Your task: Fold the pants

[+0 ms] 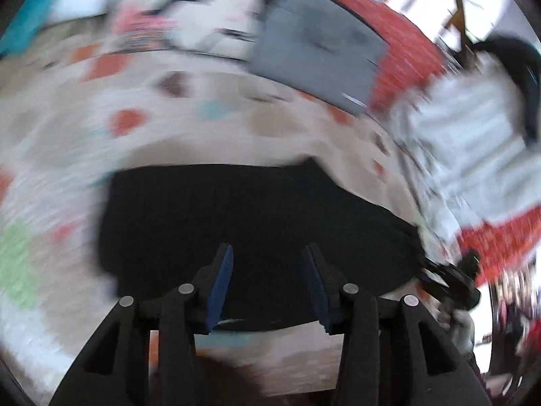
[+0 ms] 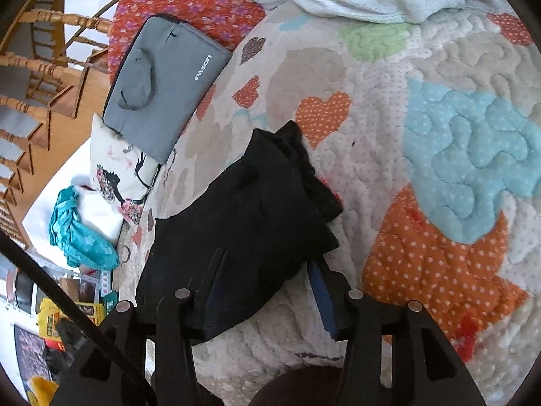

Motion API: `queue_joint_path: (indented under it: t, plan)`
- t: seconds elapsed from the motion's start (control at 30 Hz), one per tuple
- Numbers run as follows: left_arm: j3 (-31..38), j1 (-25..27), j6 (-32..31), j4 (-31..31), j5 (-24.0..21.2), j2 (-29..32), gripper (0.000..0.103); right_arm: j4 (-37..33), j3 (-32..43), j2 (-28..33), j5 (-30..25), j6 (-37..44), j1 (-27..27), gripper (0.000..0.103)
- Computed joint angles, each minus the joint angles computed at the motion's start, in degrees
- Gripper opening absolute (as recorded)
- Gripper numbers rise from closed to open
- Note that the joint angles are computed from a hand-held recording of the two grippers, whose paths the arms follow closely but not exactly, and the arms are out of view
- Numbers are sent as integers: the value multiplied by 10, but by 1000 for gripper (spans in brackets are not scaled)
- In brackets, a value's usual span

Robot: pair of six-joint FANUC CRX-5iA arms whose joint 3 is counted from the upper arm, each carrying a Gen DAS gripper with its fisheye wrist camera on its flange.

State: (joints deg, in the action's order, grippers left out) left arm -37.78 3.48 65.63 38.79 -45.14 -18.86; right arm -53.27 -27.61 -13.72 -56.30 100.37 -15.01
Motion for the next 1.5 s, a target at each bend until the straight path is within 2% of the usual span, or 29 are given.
queue_joint_path:
  t: [0.1, 0.17, 0.37, 0.43, 0.63, 0.77, 0.8, 0.83, 0.87, 0.9, 0.93, 0.97, 1.0, 1.1, 1.3, 1.43, 1.5]
  plan:
    - [79, -101, -11, 14, 20, 101, 43, -16, 1, 9, 11, 28, 1, 52]
    - [167, -174, -5, -12, 25, 189, 43, -31, 4, 16, 11, 54, -3, 55]
    - [409, -283, 12, -75, -38, 406, 43, -59, 14, 35, -13, 103, -22, 56]
    - [483, -303, 5, -97, -78, 462, 43, -65, 18, 42, -26, 121, -30, 56]
    - [638, -336, -33, -137, -172, 579, 44, -97, 24, 63, -55, 156, -57, 56]
    - [709, -344, -30, -156, -209, 626, 63, -94, 28, 66, -51, 162, -51, 56]
    - [737, -347, -17, -164, -232, 645, 63, -93, 29, 66, -46, 162, -47, 56]
    - [742, -350, -19, -172, -233, 646, 63, -91, 30, 66, -41, 162, -43, 56]
    - [744, -352, -20, -180, -233, 645, 58, -91, 31, 67, -38, 163, -41, 56]
    - [742, -354, -22, -186, -231, 642, 28, -93, 32, 68, -35, 165, -39, 56]
    - [740, -353, -28, -178, -234, 640, 14, -93, 35, 71, -33, 165, -36, 53]
    - [737, -348, -31, -154, -243, 643, 5, -94, 39, 75, -35, 165, -35, 35]
    - [723, -344, -32, -141, -237, 636, 5, -100, 47, 87, -47, 165, -37, 16]
    - [662, -337, -39, -127, -196, 594, 5, -102, 50, 82, -43, 156, -27, 15]
    - [481, -298, -84, -26, -97, 470, 5, -68, 61, 33, -23, 137, 39, 15]
    - [347, -243, -125, 76, -55, 382, 5, -39, 75, 18, -6, 116, 112, 15]
    - [301, -221, -131, 105, -39, 353, 5, -17, 85, 21, 8, 100, 163, 15]
